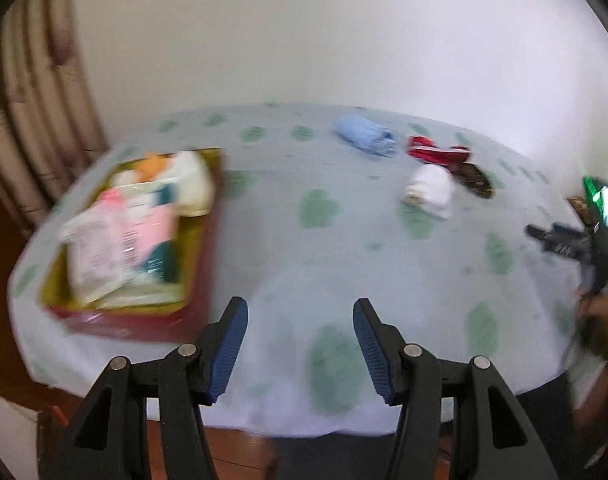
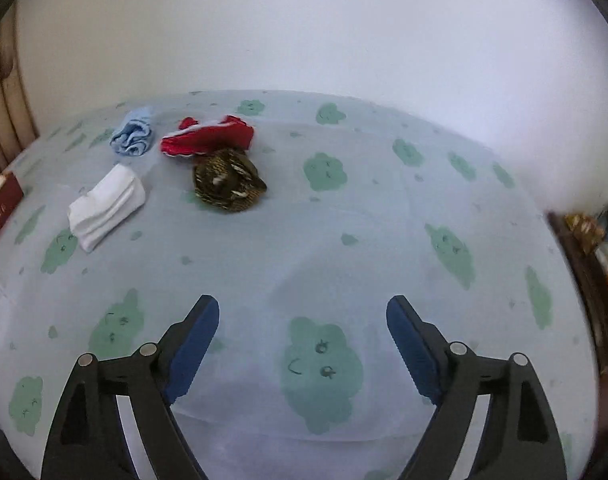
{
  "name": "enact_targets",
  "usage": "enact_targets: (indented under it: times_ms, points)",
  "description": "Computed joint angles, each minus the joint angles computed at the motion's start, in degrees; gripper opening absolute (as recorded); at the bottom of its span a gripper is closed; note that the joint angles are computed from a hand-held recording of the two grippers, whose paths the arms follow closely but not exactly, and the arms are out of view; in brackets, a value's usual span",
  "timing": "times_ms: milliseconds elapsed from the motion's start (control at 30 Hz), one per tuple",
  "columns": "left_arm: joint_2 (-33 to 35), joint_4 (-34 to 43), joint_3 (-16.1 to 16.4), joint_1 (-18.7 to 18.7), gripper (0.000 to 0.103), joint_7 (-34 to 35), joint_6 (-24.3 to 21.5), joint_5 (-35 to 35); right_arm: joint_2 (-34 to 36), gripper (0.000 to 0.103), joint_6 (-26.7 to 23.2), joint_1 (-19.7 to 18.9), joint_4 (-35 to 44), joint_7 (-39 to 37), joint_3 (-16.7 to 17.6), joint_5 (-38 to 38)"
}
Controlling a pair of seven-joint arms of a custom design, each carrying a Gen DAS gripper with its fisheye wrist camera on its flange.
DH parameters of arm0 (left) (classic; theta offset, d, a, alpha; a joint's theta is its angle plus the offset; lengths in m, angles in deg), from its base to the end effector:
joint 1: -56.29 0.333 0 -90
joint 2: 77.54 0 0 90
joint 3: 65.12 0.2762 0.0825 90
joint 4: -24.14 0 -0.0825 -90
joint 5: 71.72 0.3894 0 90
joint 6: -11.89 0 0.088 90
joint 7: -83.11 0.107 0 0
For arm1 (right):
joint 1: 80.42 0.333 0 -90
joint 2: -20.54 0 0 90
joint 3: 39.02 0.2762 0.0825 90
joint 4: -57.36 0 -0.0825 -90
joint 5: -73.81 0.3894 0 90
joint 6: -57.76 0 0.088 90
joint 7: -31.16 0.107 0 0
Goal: Organize soft objects
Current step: 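Grasp the blue towel with the left gripper while the right gripper approaches the white cloth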
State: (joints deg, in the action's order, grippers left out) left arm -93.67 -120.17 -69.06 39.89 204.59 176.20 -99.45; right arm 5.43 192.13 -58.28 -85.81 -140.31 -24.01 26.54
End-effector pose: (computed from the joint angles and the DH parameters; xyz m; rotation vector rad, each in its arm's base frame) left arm 0.4683 -0.1460 0.4060 -1.4008 2.3163 -0.8250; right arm 0.3809 0.2711 0.3498 -1.3659 2.3185 -0.8316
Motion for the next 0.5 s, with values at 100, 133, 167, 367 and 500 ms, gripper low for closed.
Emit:
enact_targets:
  times_ms: [100, 133, 167, 367, 500]
  points:
    - [4.7, 6.7, -4.2, 2.1, 0.056, -1.3, -3.9, -0.2, -2.6, 0.088, 2.9, -0.3, -3.1, 1.9, -0.2, -0.7]
    - [7.1, 9.8, -6.6, 3.8, 0.056, -3.9, -5.0, 1.6, -2.5, 0.09, 3.8, -0.8, -3.1, 2.7, 0.2, -2.1]
    - [9.1, 12.6, -8.5, 5.1, 0.056, -5.4, -6.1, 2.5, -1.2, 0.094, 3.8, -1.2, -2.0, 2.8, 0.5, -2.6]
    - [26.7, 36.4, -5.1, -0.7, 0.056, -15.5, -15.6, 9.9, 0.1, 0.096, 8.2, -1.3, -1.6, 0.8, -0.6, -2.4]
    - [42.4, 56.4, -10.3, 2.0, 0.056, -24.0, -20.6, 16.1, -0.8, 0.096, 11.2, -2.3, -2.9, 2.6, -0.4, -3.8]
